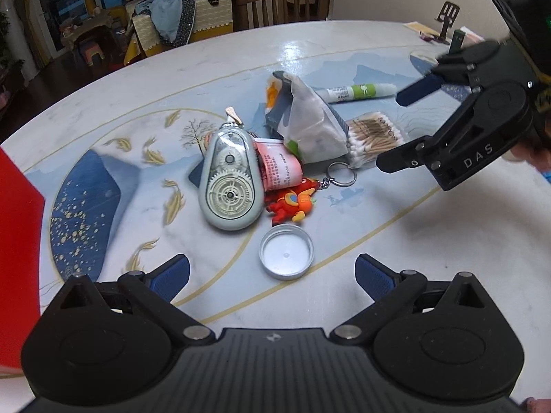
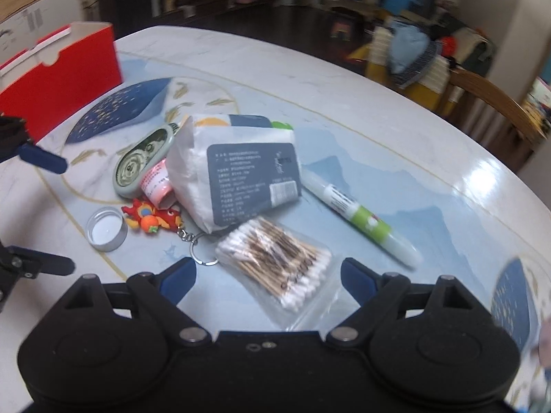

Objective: Organize objects
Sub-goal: 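Withdraw both tools from the box toward the remaining items, then grasp the cotton swab bag with the right tool while the left tool grasps the tin lid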

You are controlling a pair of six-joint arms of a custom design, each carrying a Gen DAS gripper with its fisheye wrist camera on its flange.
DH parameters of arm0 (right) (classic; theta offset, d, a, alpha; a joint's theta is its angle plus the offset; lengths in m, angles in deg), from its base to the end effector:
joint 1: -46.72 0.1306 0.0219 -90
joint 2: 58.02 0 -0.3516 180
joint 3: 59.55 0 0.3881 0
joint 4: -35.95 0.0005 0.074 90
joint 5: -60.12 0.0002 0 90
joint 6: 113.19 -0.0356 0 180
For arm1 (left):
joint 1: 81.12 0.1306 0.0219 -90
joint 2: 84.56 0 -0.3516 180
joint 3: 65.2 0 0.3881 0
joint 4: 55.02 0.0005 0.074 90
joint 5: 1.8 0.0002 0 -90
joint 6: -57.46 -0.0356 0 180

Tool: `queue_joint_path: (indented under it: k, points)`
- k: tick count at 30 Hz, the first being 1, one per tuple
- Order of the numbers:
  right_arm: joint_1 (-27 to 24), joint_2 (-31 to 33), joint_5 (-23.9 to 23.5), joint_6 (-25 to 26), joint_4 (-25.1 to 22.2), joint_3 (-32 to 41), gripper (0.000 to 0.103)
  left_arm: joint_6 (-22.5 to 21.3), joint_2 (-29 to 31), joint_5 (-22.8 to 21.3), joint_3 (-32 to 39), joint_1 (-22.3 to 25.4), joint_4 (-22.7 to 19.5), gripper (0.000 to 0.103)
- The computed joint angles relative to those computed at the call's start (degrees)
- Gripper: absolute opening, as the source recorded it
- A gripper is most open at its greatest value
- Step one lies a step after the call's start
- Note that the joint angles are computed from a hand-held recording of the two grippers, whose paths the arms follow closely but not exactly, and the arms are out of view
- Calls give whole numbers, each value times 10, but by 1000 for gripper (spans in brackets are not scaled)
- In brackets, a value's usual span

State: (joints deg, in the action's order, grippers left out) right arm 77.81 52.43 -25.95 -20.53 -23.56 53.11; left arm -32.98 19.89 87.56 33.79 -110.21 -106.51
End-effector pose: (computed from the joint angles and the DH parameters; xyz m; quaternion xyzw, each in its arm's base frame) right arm 0.5081 0.3030 0.3827 -0.2691 0.9205 0.0372 0.2808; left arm 0.4854 -0.2702 0.3422 0.2428 0.9274 -0.0652 0.2769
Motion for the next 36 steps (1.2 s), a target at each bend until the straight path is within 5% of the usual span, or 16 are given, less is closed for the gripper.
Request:
queue_joint_path:
  k: [11, 14, 27, 36]
  points:
    - [-18, 75, -46, 99, -69, 90, 89, -14, 28, 46, 19, 4, -5, 101]
    - [-19, 79, -50, 117, -70, 90, 89, -21, 33, 48, 22, 3, -5, 91]
    - [-3, 37, -31, 97, -50, 38, 51, -30, 36, 36, 27, 2, -3, 40]
    - [43, -16, 21, 33, -12, -33, 39, -32, 15, 48, 1, 10, 5, 38]
